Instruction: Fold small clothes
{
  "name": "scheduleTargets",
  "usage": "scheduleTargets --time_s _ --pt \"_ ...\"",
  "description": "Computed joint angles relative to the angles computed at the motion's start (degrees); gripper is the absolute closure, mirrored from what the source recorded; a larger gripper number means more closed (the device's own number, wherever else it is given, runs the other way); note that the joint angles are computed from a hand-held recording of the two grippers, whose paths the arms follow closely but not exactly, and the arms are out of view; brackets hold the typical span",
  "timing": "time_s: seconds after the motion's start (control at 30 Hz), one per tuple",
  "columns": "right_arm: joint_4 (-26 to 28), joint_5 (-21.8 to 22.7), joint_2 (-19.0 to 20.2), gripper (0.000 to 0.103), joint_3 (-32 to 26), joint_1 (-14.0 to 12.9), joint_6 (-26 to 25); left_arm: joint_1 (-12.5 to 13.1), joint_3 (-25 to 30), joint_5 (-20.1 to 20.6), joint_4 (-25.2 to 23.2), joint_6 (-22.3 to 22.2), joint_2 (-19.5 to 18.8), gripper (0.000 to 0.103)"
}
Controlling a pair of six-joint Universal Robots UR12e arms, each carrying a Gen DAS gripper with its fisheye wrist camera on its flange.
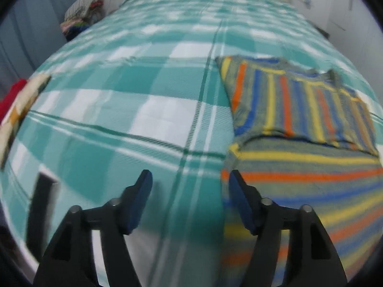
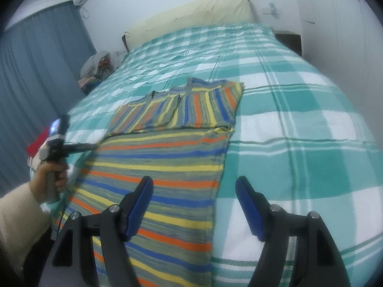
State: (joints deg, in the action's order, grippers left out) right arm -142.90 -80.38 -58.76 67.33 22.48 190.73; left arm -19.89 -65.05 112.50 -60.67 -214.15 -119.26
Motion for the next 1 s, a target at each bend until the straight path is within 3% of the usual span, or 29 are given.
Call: scheduleTargets --time_s 0.13,0.2,0.27,0.3,0.37,0.47,0.57,0.6,0.67,0.73,0.77,0.8,0.83,0.9,1.0 --pt "1.34 -1.07 -2.33 0.032 0.73 -0.31 -3.54 -1.62 -6.01 1.71 8.13 6.86 6.73 0.023" --pt "1.26 -3.67 -4.24 0.032 1.71 -0.35 -6.51 -3.04 -9.2 5.75 15.18 10.62 9.99 0.0" --pt "0.13 -7.88 -6.31 0.031 2.8 -0.23 -9.18 -4.4 -11.95 8.19 20.01 14.06 12.09 0.0" --pt "-0.87 -9.58 -7.44 0.025 3.5 -0.26 -10.26 -4.77 -12.59 7.96 19.11 14.63 12.62 0.0" --pt "-0.74 -10.99 -8.74 0.017 4.16 -0.32 -10.98 -5.07 -13.93 3.53 13.64 13.06 13.36 0.001" --pt "6.96 -6.15 -9.55 0.016 4.3 -1.07 -9.18 -5.37 -16.56 -4.91 5.51 7.91 13.46 0.004" --pt "16.23 2.49 -9.48 0.018 5.82 -1.9 -5.42 -5.88 -16.96 -9.24 -0.35 6.31 12.32 0.025" --pt "18.44 5.13 -9.3 0.026 6.34 -2.07 -4.58 -5.79 -17.22 -10.85 -1.12 4.66 12.13 0.026" --pt "21.6 9.84 -8.75 0.036 7.63 -2.25 -2.55 -5.79 -18.06 -12.71 -0.75 1.52 12.24 0.027" --pt "22.43 12.64 -8.0 0.041 8.73 -2.14 0.26 -6.09 -18.07 -13.02 -0.55 1.47 12.12 0.044" --pt "22.75 13.5 -7.82 0.046 9.13 -2.08 0.37 -6.05 -17.63 -14.52 -0.99 2.67 11.93 0.075" --pt "24.95 14.04 -7.2 0.067 8.65 -1.89 -0.19 -6.08 -17.18 -15.33 -1.66 3.58 11.68 0.098" --pt "28.24 14.71 -6.43 0.097 7.76 -1.67 -1.15 -6.19 -16.9 -15.45 -1.88 4.05 11.71 0.099" --pt "28.95 15.89 -6.24 0.097 7.54 -1.47 -2.47 -5.55 -17.17 -17.63 -0.42 3.67 12.31 0.099" --pt "26.31 16.84 -6.71 0.097 6.92 -1.88 -2.48 -3.27 -18.91 -22.7 7.08 0.36 14.33 0.099"
